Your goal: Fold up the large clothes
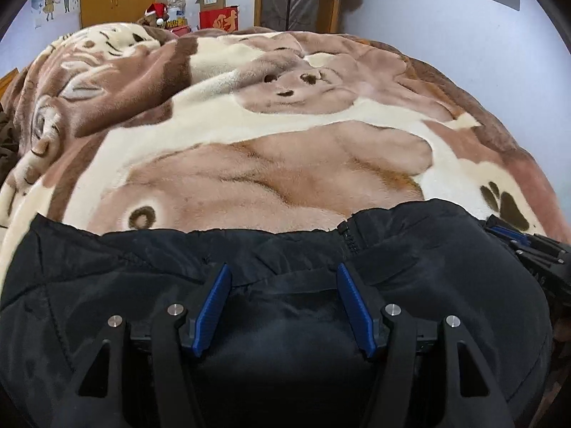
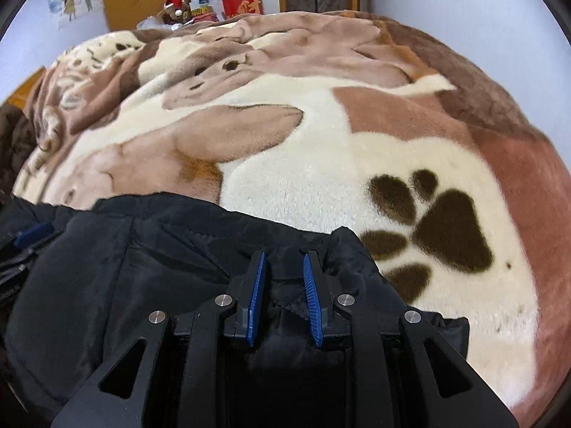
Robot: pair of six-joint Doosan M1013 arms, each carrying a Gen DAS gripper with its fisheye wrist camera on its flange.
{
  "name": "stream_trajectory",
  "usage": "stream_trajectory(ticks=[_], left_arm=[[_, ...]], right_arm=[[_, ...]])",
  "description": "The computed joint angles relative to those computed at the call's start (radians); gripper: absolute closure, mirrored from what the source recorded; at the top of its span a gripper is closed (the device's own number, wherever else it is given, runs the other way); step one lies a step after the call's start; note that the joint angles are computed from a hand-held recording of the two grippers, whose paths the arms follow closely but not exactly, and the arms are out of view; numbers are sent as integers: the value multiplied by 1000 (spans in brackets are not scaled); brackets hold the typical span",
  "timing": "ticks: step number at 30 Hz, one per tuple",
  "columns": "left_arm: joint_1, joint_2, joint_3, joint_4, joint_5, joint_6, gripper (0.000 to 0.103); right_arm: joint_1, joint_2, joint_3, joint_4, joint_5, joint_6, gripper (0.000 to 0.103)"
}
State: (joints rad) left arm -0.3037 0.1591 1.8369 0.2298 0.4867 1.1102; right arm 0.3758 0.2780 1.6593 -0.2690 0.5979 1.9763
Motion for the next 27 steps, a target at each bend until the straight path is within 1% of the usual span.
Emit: stream_trajectory(ticks=[3, 7, 9, 11, 13, 14, 16, 18, 21, 23, 24, 26, 27], left_arm=[[5, 6, 7, -23, -25, 8, 38], [-1, 14, 13, 26, -41, -35, 38], [-1, 16, 6, 21, -30, -30, 38], [9, 12, -12, -41, 11, 31, 39], [23, -15, -18, -88, 38, 76, 39], [29, -34, -10, -75, 34, 68, 39], [48, -78, 12, -66, 11, 77, 39], [71, -120, 37, 1, -6, 46, 39], [126, -141, 55, 66, 4, 4, 39], [166, -127, 52, 54, 32, -2, 39], [181, -118, 52, 34, 37, 5, 39], [203, -99, 57, -16, 37, 41, 39], [205, -91, 63, -22, 32, 47, 38]], right_arm=[[9, 4, 10, -69, -20, 62, 81], [4, 4, 21, -77, -42, 76, 81], [7, 7, 17, -93, -35, 86, 81], [7, 7, 9, -76, -21, 68, 81], [8, -1, -9, -51, 22, 42, 81], [12, -15, -11, -60, 34, 53, 81], [22, -44, -3, -84, 21, 92, 80], [42, -83, 7, -83, -11, 106, 79], [79, -99, 9, -15, -52, 28, 79], [103, -81, -6, 33, -51, -32, 79], [116, -61, -21, 46, -41, -51, 79], [126, -23, -44, 39, -16, -44, 79], [125, -9, -49, 38, -8, -43, 79]])
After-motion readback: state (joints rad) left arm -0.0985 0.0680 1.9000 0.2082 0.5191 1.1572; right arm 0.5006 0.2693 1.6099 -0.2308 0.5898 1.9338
